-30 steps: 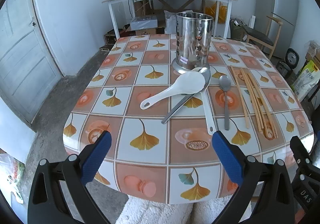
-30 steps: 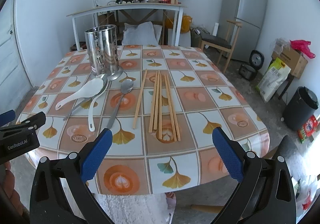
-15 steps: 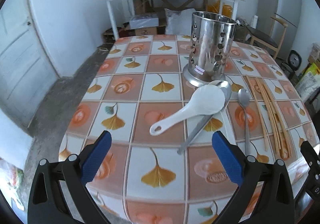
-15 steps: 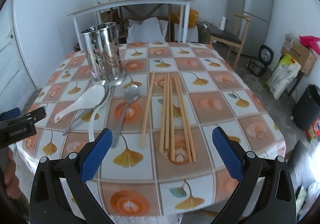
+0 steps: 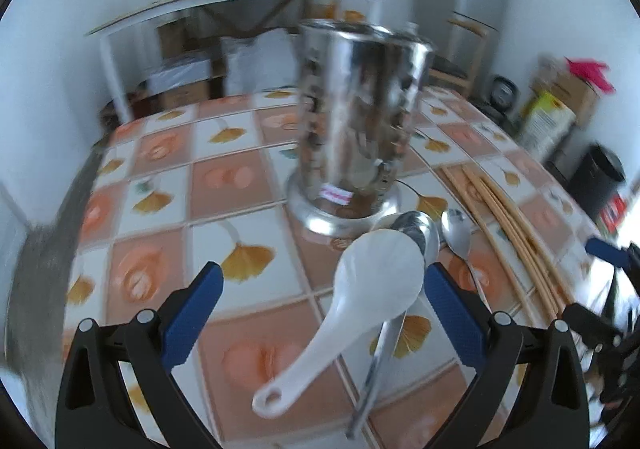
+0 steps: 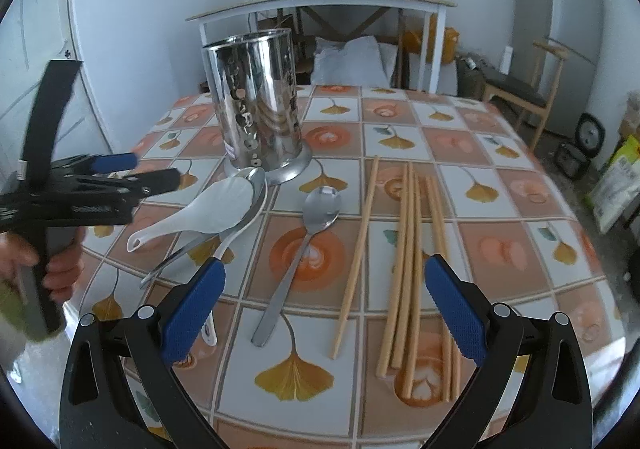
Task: Organize utensils
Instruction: 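Reach the left gripper to the white ceramic spoon and close on it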
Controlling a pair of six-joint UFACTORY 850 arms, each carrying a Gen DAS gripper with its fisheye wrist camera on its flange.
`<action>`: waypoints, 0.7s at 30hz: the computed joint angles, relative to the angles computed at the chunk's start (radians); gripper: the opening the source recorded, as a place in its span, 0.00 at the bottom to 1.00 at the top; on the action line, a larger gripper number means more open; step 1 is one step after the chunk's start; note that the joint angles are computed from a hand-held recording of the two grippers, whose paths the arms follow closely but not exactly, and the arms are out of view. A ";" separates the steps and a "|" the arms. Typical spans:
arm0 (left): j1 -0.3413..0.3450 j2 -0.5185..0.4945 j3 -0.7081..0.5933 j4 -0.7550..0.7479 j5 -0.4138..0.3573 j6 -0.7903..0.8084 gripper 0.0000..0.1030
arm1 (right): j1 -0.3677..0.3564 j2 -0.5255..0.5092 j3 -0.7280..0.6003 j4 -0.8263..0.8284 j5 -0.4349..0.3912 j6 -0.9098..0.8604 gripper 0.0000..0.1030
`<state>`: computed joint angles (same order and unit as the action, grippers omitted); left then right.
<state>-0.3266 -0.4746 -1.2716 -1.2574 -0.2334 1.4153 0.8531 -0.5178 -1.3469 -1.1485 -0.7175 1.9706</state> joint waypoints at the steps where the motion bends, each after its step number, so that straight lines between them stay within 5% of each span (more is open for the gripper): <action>1: 0.001 -0.014 -0.014 0.031 -0.020 -0.012 0.96 | -0.005 -0.003 -0.002 0.001 0.009 -0.004 0.93; 4: 0.007 -0.074 -0.086 0.187 -0.096 -0.112 0.90 | -0.022 -0.013 -0.001 0.005 0.042 -0.007 0.93; 12: 0.004 -0.226 -0.298 0.590 -0.305 -0.442 0.54 | -0.046 -0.029 -0.005 -0.015 0.079 0.013 0.93; 16: 0.010 -0.243 -0.329 0.586 -0.372 -0.438 0.37 | -0.046 -0.028 -0.001 -0.014 0.073 0.016 0.93; 17: 0.009 -0.243 -0.331 0.593 -0.376 -0.446 0.28 | -0.047 -0.026 0.002 -0.014 0.072 0.020 0.93; 21: 0.006 -0.227 -0.311 0.602 -0.362 -0.475 0.16 | -0.052 -0.018 0.017 -0.016 0.082 0.044 0.93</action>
<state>-0.3201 -0.7021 -1.5829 -0.6557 -0.5954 0.9403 0.8010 -0.5354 -1.3296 -1.1641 -0.6350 2.0150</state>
